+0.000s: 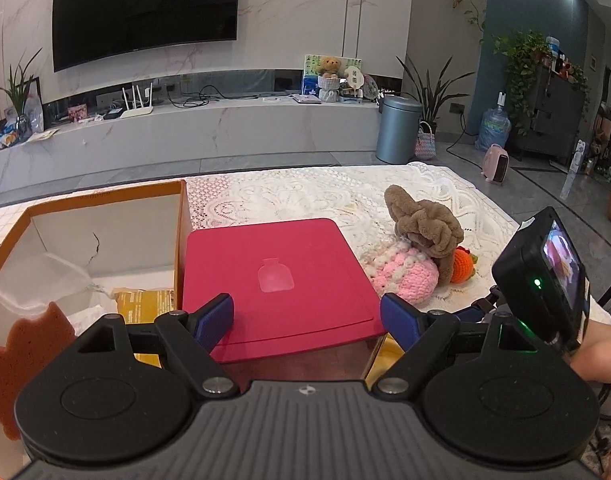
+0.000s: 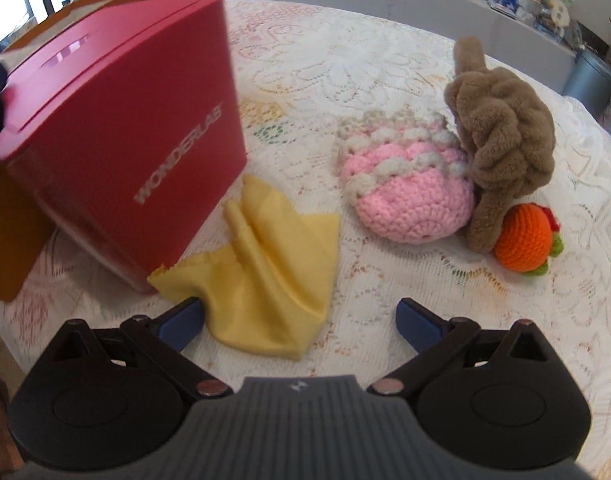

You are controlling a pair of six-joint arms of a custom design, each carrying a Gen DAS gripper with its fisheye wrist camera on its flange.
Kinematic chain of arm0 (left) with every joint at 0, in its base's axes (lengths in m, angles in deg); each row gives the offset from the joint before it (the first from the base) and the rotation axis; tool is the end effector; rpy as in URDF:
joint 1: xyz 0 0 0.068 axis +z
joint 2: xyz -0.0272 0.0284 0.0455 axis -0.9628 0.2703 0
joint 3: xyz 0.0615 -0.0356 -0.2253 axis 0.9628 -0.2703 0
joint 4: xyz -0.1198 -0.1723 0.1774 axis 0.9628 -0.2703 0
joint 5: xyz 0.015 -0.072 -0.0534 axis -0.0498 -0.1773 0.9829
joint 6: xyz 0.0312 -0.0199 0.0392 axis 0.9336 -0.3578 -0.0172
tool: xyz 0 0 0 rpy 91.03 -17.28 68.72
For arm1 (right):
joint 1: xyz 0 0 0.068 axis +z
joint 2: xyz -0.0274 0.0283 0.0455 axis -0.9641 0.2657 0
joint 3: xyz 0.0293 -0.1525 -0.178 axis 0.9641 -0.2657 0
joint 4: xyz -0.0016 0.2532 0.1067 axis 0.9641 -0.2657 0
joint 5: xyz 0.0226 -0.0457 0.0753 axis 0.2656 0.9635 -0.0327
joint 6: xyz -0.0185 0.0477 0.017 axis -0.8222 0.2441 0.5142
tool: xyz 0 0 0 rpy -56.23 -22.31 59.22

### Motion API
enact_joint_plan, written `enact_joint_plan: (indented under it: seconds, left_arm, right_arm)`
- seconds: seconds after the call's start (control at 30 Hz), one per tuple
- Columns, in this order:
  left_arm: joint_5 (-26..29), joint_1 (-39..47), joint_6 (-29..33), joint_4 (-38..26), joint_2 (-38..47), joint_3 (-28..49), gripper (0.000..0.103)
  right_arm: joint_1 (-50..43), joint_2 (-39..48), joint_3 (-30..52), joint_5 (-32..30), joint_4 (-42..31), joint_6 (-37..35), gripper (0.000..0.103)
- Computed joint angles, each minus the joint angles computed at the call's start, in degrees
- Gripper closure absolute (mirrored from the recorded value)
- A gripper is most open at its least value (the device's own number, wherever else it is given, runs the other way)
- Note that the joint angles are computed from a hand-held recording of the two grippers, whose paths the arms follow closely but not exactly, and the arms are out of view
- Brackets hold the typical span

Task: Organize soft objects
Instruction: 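Grasp the yellow cloth with the right gripper and lift it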

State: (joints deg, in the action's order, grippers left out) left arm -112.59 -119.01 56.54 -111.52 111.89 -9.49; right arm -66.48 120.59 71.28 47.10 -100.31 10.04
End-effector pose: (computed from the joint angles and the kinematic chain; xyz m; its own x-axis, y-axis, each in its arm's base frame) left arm 0.1184 -0.0938 0.2198 -0.5957 0.0303 -0.8027 0.1192 0.9916 -0.0510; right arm 0.2260 0.0397 0.1131 -0.7509 -0.4193 -0.5102 -0.4986 0.8666 0.0216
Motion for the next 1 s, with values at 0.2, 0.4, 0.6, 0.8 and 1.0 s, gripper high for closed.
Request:
enact_joint_plan:
  seconds: [0.2,0.4,0.6,0.8,1.0]
  left_arm:
    - [0.28,1.58,-1.52,-0.13,0.12,0.24,0.006]
    - [-1.37,0.17,-1.34,-0.41,0.89,0.38,0.006]
    - [-1.90,-0.80,-1.58,-0.77,1.29,0.69,0.006]
    - [-1.38,0.13,-2.02,-1.31,1.01,0.91,0.006]
    - [-1.21,0.64,-2.34,-1.76,0.71,0.95,0.006]
  right_arm:
    - [-0.52,-1.95,-1.28,0.08,1.86,5.41,0.019]
    - [-3.46,-4.53,-1.22,-1.34,-0.02,6.65,0.067]
    - [-4.95,-9.20,-2.23,-1.97,-5.22,5.72,0.092]
    - [-10.68,-16.87,-3.41,-4.02,-10.37,4.77,0.092]
    - [-15.39,-17.89,-3.00,-5.51,-11.73,3.86,0.092]
